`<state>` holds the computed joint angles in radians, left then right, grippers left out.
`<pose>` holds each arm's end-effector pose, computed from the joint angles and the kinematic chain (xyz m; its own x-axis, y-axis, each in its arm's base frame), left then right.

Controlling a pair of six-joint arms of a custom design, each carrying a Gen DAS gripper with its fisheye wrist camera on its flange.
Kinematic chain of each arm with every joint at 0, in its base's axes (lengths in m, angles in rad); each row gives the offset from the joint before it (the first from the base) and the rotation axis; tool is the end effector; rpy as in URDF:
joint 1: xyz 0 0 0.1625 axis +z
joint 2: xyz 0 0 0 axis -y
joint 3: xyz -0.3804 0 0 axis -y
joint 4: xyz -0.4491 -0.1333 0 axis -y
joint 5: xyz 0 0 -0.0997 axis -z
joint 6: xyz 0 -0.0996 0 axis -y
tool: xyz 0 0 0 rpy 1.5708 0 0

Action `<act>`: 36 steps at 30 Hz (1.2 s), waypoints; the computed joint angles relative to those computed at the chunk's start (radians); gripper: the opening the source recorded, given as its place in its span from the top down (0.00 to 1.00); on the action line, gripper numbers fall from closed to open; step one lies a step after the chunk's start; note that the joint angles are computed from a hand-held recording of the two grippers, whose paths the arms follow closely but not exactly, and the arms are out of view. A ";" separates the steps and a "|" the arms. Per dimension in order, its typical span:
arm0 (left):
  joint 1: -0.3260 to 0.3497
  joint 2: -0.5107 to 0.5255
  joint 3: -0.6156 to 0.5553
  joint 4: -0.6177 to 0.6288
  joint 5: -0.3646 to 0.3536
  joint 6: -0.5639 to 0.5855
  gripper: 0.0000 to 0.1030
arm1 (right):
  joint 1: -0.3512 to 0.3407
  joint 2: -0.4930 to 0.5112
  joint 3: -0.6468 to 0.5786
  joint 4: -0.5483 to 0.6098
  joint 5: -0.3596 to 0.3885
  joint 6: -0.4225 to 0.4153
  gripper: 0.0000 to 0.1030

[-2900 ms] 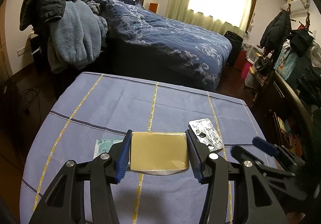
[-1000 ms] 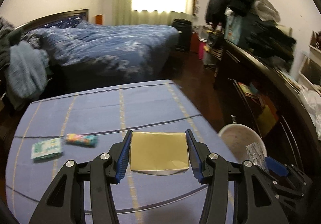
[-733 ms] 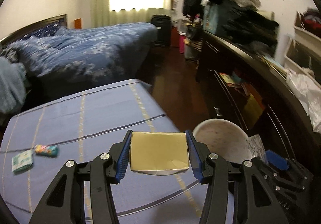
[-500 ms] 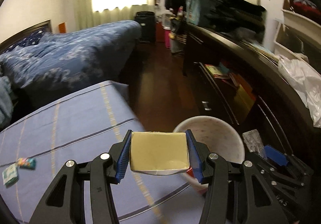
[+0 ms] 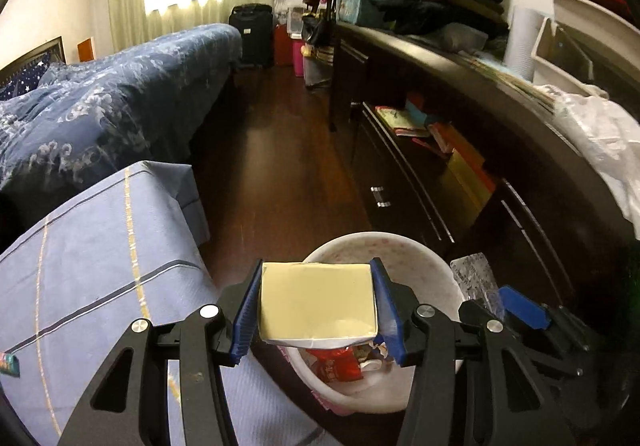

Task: Collect trash
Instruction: 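Open both tools to drop the sponge and blister pack into the wastebasket, then move both open tools back over the table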

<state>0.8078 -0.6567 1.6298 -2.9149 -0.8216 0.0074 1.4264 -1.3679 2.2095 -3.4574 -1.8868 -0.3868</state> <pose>-0.3200 -0.6257 -0.0083 -0.6951 0.3326 -0.6374 0.6492 0.6711 -0.3578 0.0282 -0.5172 0.2389 -0.8625 0.1857 0.4707 -0.2733 0.6119 -0.7422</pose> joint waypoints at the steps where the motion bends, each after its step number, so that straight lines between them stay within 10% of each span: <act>1: 0.002 0.008 -0.010 0.005 0.003 0.002 0.48 | -0.002 0.013 -0.011 0.000 -0.004 -0.004 0.44; 4: 0.001 0.043 -0.041 -0.012 0.026 0.017 0.23 | -0.010 0.048 -0.038 -0.012 -0.003 -0.030 0.43; 9: 0.000 0.059 -0.055 -0.046 0.029 0.037 0.10 | -0.014 0.082 -0.060 -0.042 -0.011 -0.047 0.29; 25: -0.051 -0.071 0.119 -0.210 0.229 0.070 0.04 | 0.066 0.021 0.024 -0.034 -0.063 -0.043 0.18; 36: -0.046 -0.333 0.367 -0.240 0.419 0.005 0.04 | 0.272 0.106 0.021 0.033 -0.074 -0.059 0.12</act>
<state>0.7615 -0.9893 1.9965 -3.1551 -0.4023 0.0128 1.6985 -1.2621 2.2310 -3.4240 -1.9604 -0.4453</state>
